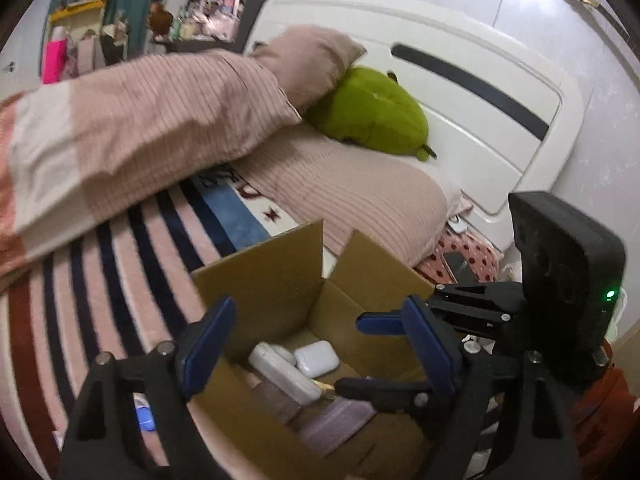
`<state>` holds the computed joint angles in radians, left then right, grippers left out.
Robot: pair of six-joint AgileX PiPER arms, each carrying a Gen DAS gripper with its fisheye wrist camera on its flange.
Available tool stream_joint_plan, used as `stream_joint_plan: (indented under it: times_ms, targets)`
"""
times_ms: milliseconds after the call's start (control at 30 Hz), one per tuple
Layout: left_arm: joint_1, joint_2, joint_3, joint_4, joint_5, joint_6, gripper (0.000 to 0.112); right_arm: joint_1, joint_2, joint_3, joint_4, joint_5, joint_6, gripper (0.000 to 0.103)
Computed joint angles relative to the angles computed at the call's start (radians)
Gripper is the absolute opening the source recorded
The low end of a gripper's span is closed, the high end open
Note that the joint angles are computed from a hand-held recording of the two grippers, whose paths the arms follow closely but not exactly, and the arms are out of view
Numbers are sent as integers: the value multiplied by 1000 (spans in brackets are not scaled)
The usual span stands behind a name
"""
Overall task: Organize rigid objects
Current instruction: 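Carry the power bank into the cardboard box and open the right gripper, then move the right gripper to the blue-and-white lens case and grasp it, then carry the lens case into the cardboard box and open the right gripper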
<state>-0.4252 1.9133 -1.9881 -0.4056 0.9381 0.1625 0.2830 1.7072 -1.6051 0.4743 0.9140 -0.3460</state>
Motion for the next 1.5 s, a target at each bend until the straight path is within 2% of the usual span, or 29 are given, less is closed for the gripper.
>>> stream_joint_plan:
  times_ms: [100, 267, 367, 467, 567, 700, 800, 933, 1067, 1100, 1133, 1167, 1300, 1500]
  targets:
    - [40, -107, 118, -2, -50, 16, 83, 36, -11, -22, 2, -6, 9, 48]
    - [141, -302, 342, 26, -138, 36, 83, 148, -19, -44, 10, -62, 14, 48]
    - [241, -410, 482, 2, -171, 86, 84, 247, 20, -101, -16, -81, 30, 48]
    - [341, -477, 594, -35, -191, 154, 84, 344, 93, -189, -61, -67, 73, 48]
    - [441, -525, 708, -84, -215, 244, 84, 422, 202, -306, -116, -28, 128, 48]
    - [549, -550, 836, -154, -253, 366, 84, 483, 319, -373, -193, -22, 220, 48]
    - [627, -552, 909, -233, -254, 465, 84, 517, 428, -415, -388, -47, 377, 48]
    - [712, -566, 1001, -336, -244, 600, 84, 485, 597, -522, -553, -27, 577, 48]
    - [770, -574, 1046, -375, -226, 657, 84, 458, 713, -638, -594, -7, 595, 48]
    - [775, -573, 1048, -373, -225, 654, 84, 453, 736, -677, -582, -2, 586, 44]
    - [784, -573, 1052, -373, -222, 656, 84, 455, 739, -675, -587, -16, 582, 30]
    - [788, -572, 1050, -375, -220, 657, 84, 466, 731, -660, -623, -28, 587, 27]
    - [779, -569, 1034, -385, -205, 657, 84, 484, 658, -564, -602, -87, 559, 27]
    - [681, -566, 982, -431, -155, 645, 84, 511, 435, -345, -412, -211, 354, 27]
